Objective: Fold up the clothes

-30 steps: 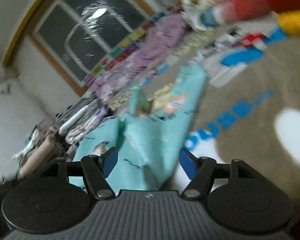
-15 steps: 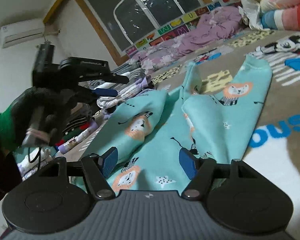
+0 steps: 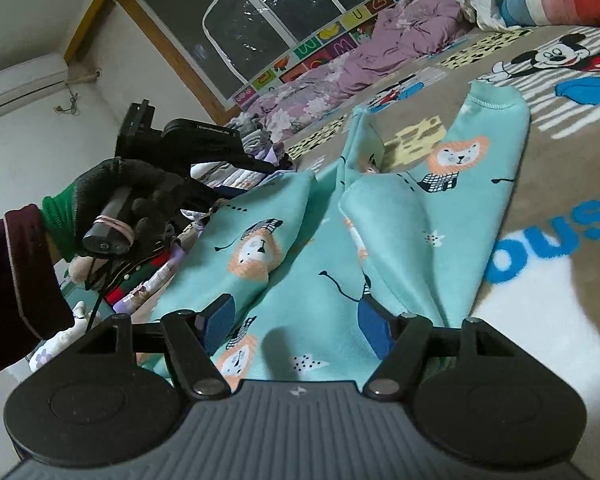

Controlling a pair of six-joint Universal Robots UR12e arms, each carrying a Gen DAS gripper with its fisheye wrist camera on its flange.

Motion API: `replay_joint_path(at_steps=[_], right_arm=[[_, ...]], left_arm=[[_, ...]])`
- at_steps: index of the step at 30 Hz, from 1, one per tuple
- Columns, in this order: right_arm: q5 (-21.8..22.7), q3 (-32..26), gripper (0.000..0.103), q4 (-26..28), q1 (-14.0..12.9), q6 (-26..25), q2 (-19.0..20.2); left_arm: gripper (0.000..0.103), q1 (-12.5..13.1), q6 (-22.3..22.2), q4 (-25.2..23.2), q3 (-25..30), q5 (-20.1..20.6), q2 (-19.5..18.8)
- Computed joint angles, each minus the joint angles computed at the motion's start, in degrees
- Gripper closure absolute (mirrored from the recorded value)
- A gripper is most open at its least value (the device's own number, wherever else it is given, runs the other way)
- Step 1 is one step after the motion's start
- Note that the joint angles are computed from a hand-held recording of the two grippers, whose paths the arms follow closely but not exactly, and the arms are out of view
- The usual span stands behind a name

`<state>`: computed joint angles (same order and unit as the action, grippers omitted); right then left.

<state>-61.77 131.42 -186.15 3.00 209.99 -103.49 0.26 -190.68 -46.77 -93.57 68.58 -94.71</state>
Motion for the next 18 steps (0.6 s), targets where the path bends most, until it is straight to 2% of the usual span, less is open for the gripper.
replay_joint_path(at_steps=[1, 2, 4, 5, 7, 13, 18], right_arm=[[0.0, 0.0, 0.035, 0.0, 0.0, 0.0, 0.0], [0.2, 0.0, 0.035, 0.1, -0.2, 0.0, 0.0], [0.1, 0.0, 0.035, 0.3, -0.2, 0.0, 0.0], [0.1, 0.0, 0.035, 0.3, -0.2, 0.0, 0.0], [0.0, 0.1, 0.035, 0.3, -0.2, 0.2, -0.1], [-1.2, 0.2, 0.035, 0.3, 0.5, -0.1, -0.3], [-1.8, 0.3, 0.035, 0.4, 0.5, -0.9, -0.5]], left_arm=[[0.069, 0.1, -0.2, 0.4, -0.2, -0.7, 0.0], [0.072, 0.2, 0.0, 1.0, -0.4, -1.5, 0.0], [0.091, 0.1, 0.8, 2.6, -1.1, -2.1, 0.4], [0.097, 0.0, 1.7, 3.4, -1.4, -2.0, 0.7], [0.1, -0.2, 3.7, 5.8, -2.3, -1.8, 1.5], [0.1, -0.8, 9.0, 13.8, -5.0, 0.5, 4.4], [0.1, 0.3, 9.6, 18.5, -7.0, 0.9, 6.9]])
